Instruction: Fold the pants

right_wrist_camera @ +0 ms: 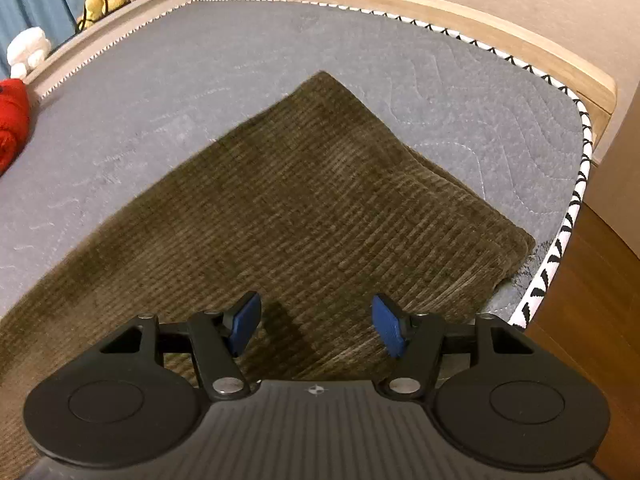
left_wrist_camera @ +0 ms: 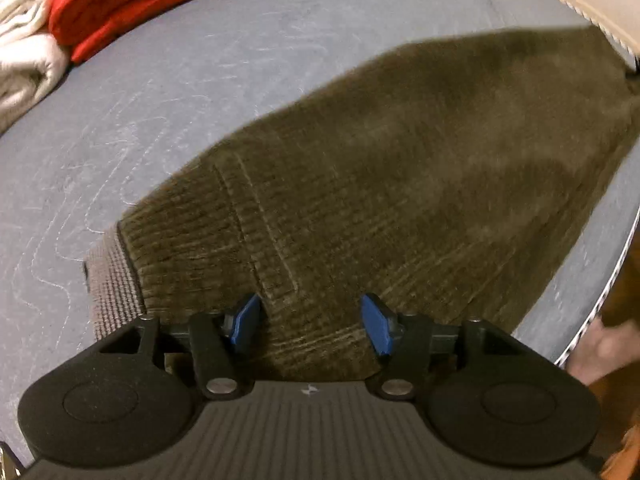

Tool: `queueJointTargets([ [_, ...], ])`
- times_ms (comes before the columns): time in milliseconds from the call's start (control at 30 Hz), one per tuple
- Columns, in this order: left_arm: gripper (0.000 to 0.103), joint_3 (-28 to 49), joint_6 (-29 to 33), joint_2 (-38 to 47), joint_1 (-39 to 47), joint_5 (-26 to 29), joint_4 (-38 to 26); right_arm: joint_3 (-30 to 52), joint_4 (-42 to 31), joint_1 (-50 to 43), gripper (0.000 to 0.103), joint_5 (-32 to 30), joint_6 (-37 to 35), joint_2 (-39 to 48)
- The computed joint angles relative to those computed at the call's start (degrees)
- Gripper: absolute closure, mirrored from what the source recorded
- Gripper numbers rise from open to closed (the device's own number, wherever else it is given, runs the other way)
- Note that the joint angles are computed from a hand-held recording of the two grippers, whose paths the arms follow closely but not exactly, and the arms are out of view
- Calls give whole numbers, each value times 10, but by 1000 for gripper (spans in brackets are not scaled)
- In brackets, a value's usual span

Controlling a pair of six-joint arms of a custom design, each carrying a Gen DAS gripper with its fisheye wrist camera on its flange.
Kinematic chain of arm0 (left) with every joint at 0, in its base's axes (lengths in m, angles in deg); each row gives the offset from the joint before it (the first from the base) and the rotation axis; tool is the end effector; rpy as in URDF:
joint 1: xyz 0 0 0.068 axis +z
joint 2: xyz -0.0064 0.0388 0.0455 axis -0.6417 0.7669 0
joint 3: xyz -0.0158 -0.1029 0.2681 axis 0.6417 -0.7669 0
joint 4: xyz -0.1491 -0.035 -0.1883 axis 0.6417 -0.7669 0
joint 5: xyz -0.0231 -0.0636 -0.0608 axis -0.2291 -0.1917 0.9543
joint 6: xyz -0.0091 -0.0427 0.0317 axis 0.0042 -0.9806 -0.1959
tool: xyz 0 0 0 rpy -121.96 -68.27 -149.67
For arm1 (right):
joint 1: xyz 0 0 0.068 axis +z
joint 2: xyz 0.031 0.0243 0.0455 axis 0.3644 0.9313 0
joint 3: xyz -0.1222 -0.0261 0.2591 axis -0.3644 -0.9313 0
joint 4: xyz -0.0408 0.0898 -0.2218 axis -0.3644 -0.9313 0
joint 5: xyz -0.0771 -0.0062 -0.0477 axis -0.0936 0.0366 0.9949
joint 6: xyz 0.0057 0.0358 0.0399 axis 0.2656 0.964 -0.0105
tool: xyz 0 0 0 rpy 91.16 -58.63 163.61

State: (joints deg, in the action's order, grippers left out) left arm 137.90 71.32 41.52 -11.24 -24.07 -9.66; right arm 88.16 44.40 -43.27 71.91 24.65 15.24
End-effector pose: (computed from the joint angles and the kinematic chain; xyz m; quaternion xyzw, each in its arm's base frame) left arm 0.3296 0.1631 0.1479 0.4186 0.8744 -0.0345 0.2431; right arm 0.1088 -0.2120 0.1670 0.4773 0.8257 -0.0686 0.2927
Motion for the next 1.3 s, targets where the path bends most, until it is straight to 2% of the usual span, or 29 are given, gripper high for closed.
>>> queueJointTargets([
  [100, 40, -18, 5, -30, 6, 49, 13, 0, 7, 0, 39, 4, -11, 5],
  [200, 40, -15, 10, -45, -1, 112, -26, 0, 9, -1, 39, 3, -16, 7],
  [300, 40, -25, 20, -58, -14, 144, -42, 2, 9, -2, 39, 3, -16, 8],
  [367, 40, -46, 23, -66, -35, 139, -39, 1, 9, -1, 39, 4, -17, 8],
  [400, 37, -52, 30, -64, -46, 120, -31, 0, 10, -1, 39, 4, -20, 8],
  [433, 35, -77, 18, -57, -65, 81, 16, 0, 11, -2, 39, 3, -22, 9],
  [500, 34, -75, 23, -23, -92, -28, 38, -1, 13, -6, 39, -1, -26, 11],
  [533, 32, -76, 36, -20, -86, -16, 41, 0, 13, -9, 39, -5, -30, 13],
  [633, 32, -50, 3, -23, -91, -12, 16, 2, 9, -19, 39, -17, -35, 13],
  [700, 32, -58, 16, -37, -80, 19, 23, -1, 9, -28, 39, -27, -35, 8],
  [833, 32, -61, 12, -51, -77, 76, -3, -6, 31, -72, 38, -69, -19, -14],
  [933, 31, -60, 12, -59, -86, 95, -13, -5, 52, -118, 36, -101, 4, -20],
  [1033, 31, -92, 15, -56, -103, 65, 9, -2, 64, -149, 36, -118, 10, -6],
  [1100, 27, -117, 18, -45, -125, -7, 45, -2, 70, -160, 36, -122, 2, 7],
  [1167, 22, -133, 9, -53, -131, -15, 70, -1, 77, -169, 36, -126, -3, 16],
  [1233, 22, -118, -14, -57, -135, -19, 50, 0, 82, -176, 36, -132, -5, 20],
  [1300, 22, -123, -13, -71, -133, -2, 58, -1, 85, -178, 35, -134, -6, 20],
])
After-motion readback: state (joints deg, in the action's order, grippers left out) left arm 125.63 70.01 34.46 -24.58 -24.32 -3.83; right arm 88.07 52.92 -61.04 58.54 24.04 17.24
